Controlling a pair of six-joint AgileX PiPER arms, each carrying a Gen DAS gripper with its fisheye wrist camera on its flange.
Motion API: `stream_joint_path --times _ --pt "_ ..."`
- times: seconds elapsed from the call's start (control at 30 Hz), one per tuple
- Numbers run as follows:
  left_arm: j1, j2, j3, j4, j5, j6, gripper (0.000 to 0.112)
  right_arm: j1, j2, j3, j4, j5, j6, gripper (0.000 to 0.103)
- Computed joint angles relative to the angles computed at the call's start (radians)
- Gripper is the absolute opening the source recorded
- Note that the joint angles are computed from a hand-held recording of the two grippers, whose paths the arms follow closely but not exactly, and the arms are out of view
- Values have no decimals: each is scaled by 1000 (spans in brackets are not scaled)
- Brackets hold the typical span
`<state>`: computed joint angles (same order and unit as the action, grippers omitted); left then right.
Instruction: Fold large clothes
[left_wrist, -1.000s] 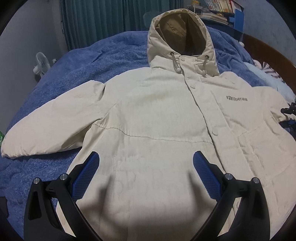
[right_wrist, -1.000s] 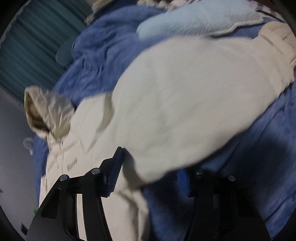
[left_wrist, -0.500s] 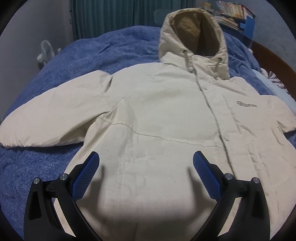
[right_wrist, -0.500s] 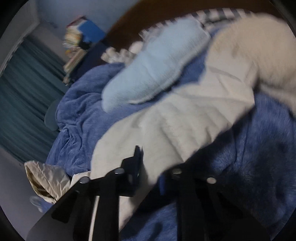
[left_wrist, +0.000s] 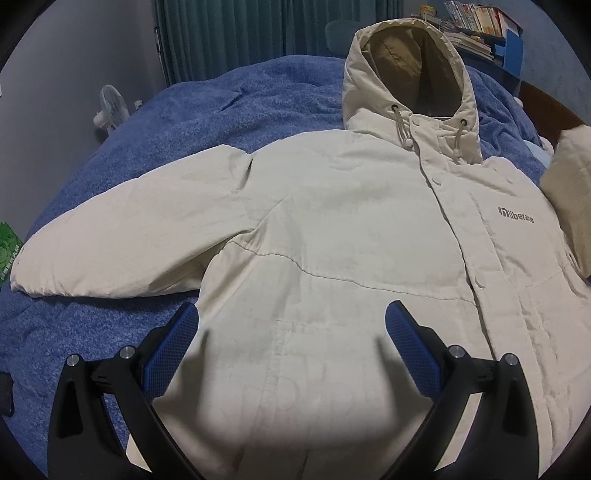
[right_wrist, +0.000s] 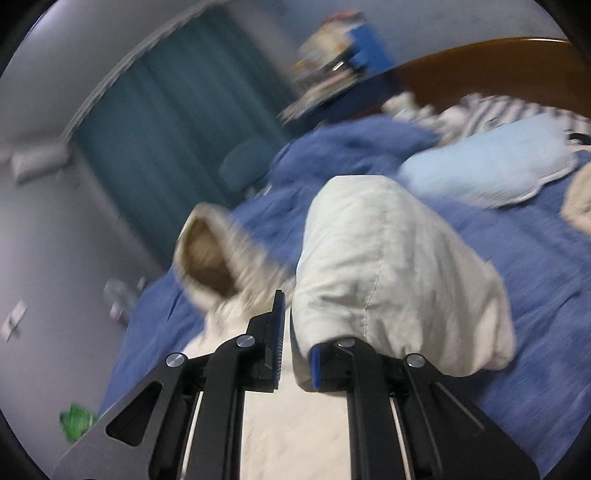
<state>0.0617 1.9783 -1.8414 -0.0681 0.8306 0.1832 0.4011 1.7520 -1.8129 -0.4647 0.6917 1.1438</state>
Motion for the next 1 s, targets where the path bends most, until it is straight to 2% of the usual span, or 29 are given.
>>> stream_joint_path --times 0.1,0.23,0.3,0.4,0.47,0.53,0.57,0.6,0.63,0.77,0.87,1.0 --pt "7 4 -12 -18 10 6 96 60 136 -144 96 74 -117 12" --pt "6 6 -13 -31 11 14 96 107 301 -308 136 172 -215 15" --pt "2 9 -19 -32 19 11 96 93 398 -431 229 240 -343 29" --pt "-10 -2 -11 -43 19 24 96 96 420 -451 271 304 -400 41" --pt "-21 -28 19 -61 9 54 96 103 345 -344 263 270 -383 46" --pt "-35 -61 51 -86 13 81 96 121 246 -217 209 235 -294 59" --pt "-42 -81 71 -106 16 97 96 123 193 -163 206 252 -251 76" --pt "-54 -114 104 -146 15 127 96 117 148 -110 215 236 -233 83" --pt "-63 -126 114 -165 18 140 96 101 76 -29 242 190 -224 84" --pt "-157 -173 113 -249 65 193 96 23 -93 135 277 118 -193 85" --pt "-261 -136 14 -262 115 172 96 -33 -162 186 196 130 -115 86" --pt "-423 -20 -173 -179 150 119 96 -138 -246 264 217 112 -92 90"
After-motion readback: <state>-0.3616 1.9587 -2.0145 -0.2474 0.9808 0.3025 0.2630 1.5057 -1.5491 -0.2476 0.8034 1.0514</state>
